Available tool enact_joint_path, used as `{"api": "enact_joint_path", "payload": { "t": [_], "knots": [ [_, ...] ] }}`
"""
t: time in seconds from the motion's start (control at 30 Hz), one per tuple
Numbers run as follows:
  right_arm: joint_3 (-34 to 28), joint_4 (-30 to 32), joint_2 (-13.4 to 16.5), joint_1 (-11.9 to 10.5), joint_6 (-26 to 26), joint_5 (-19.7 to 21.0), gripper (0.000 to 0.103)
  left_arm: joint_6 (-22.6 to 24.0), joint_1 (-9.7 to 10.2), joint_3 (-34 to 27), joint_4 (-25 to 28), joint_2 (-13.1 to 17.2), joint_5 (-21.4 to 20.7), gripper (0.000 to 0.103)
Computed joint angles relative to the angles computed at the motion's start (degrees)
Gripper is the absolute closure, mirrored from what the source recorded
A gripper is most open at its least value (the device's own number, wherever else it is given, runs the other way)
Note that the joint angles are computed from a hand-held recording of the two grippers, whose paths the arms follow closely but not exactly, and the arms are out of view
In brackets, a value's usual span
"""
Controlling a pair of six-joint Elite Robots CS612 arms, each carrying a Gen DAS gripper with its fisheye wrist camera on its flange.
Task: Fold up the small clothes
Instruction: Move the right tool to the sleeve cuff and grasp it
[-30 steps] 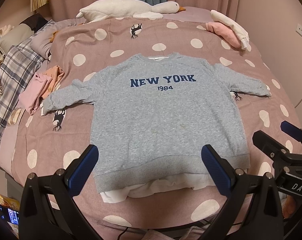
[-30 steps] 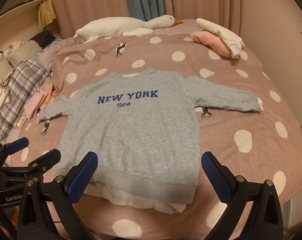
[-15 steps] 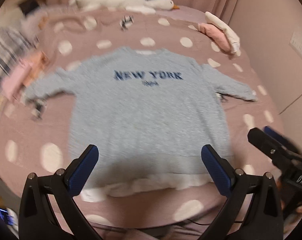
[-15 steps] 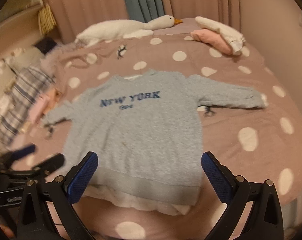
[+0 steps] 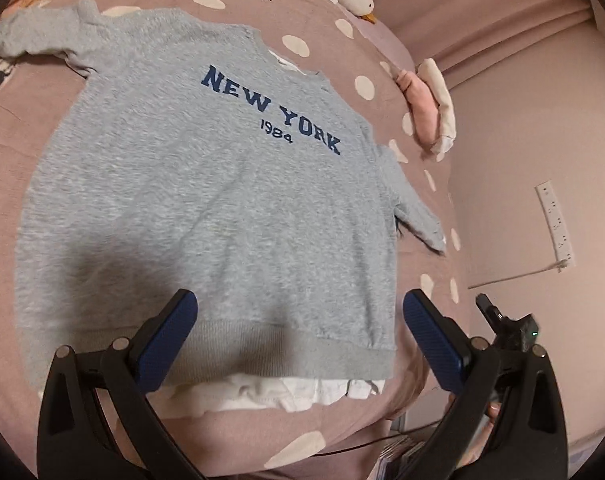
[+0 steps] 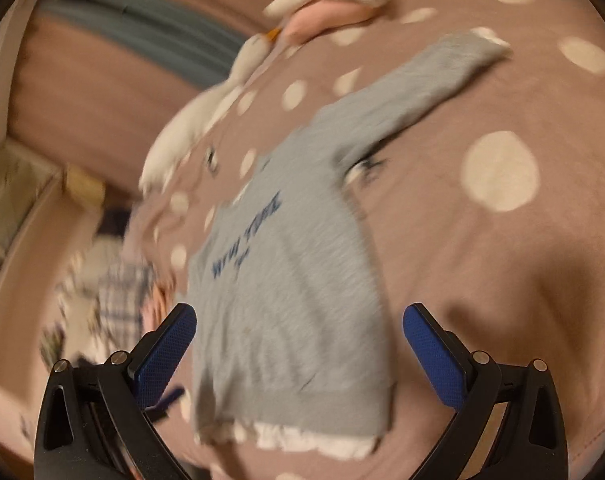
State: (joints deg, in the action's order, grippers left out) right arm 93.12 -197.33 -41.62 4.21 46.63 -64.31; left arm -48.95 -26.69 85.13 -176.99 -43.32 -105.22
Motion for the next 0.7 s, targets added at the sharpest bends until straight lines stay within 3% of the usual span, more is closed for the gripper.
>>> {"api": "enact_joint_path", "payload": {
  "t": [0.17, 0.23, 0.3, 0.43, 0.7],
  "knots": [
    [0.76, -17.95, 2.8, -0.47, 8.68, -9.53, 0.001, 3.87, -0.12, -0.58, 0.06, 0.32, 2.88, 0.0],
    [0.34, -19.93, 3.41, -0.65, 9.38, -11.78, 0.001, 4.77, -0.01, -1.22, -0.79, 0.89, 2.91, 0.0],
    [-0.63, -17.66, 3.81, -1.16, 10.22, -12.17, 0.001, 5.09, 0.04, -1.53, -1.94, 1.36, 2.96, 0.0],
    [-2.54, -12.34, 5.3, -2.78, 12.61, -6.91, 0.001, 6.45, -0.31, -3.06, -0.51, 2.17, 4.28, 0.0],
    [-6.39, -6.93, 6.65, -4.16, 11.43, -6.48, 0.001, 4.88, 0.04, -6.98, 4.64, 4.48, 2.17, 0.0]
  ]
}}
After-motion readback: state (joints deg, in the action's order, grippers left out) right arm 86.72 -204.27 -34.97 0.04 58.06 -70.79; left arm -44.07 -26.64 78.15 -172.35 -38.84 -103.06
